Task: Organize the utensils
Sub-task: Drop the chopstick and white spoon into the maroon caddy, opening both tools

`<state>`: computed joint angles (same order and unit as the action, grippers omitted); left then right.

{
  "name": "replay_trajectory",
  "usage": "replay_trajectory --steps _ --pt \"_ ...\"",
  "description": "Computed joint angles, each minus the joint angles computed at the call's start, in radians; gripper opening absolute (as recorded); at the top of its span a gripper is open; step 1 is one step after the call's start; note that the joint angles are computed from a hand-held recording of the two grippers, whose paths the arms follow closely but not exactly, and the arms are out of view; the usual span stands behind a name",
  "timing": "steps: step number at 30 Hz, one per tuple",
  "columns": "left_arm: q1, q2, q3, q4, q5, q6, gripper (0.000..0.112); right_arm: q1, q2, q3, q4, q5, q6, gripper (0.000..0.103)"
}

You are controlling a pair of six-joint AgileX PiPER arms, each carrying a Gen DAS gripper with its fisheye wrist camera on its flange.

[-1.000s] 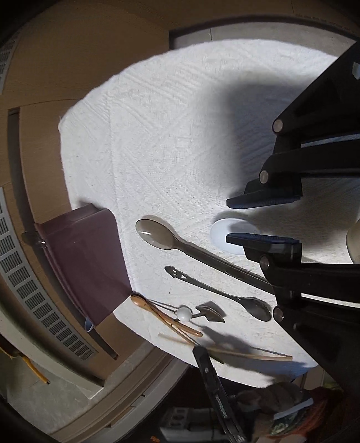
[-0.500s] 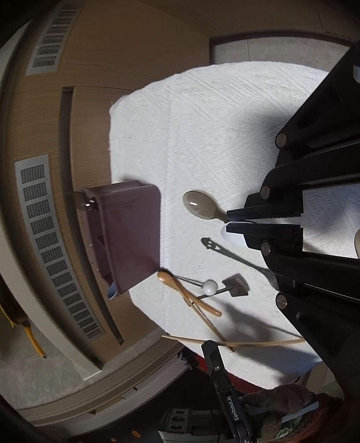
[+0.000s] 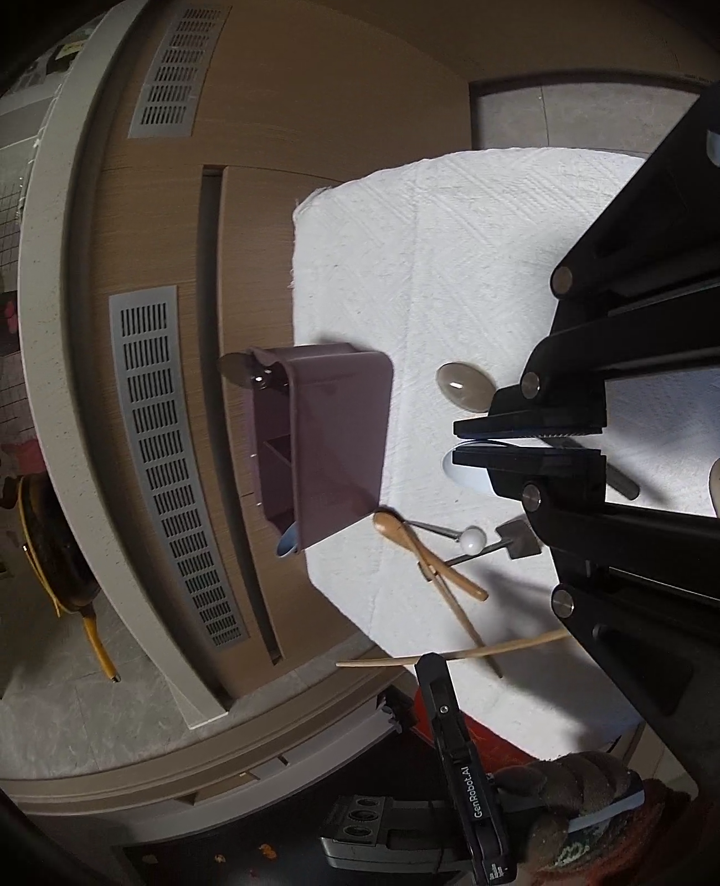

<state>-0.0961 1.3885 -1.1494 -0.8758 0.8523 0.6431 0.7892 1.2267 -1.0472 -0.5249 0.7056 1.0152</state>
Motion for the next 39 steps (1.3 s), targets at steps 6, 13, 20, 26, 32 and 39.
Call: replay_trajectory --steps 6,13,20,26,32,39 --pt "0.017 0.09 -0.388 -0.02 0.055 -0.05 0.005 -0.037 0.066 -0.282 -0.077 0.112 -0.13 0.003" --pt "-0.017 0.321 -0.825 -0.008 -0.06 -0.119 0.005 -0.063 0.302 -0.739 -0.399 0.176 -0.181 0.003" --pt "-0.038 0.579 -1.049 -0.017 -0.105 -0.144 0.005 -0.176 0.483 -0.84 -0.38 0.088 -0.19 0.003" --pt "-0.05 0.743 -1.169 0.038 -0.086 -0.217 0.005 -0.217 0.603 -0.83 -0.415 0.04 -0.158 0.003" --pt "-0.073 0.775 -1.072 0.012 -0.117 -0.161 0.007 -0.228 0.67 -0.777 -0.396 0.013 -0.171 0.003" --pt "-0.086 0.708 -0.901 0.021 -0.068 -0.102 0.043 -0.277 0.636 -0.714 -0.043 0.002 -0.388 0.016"
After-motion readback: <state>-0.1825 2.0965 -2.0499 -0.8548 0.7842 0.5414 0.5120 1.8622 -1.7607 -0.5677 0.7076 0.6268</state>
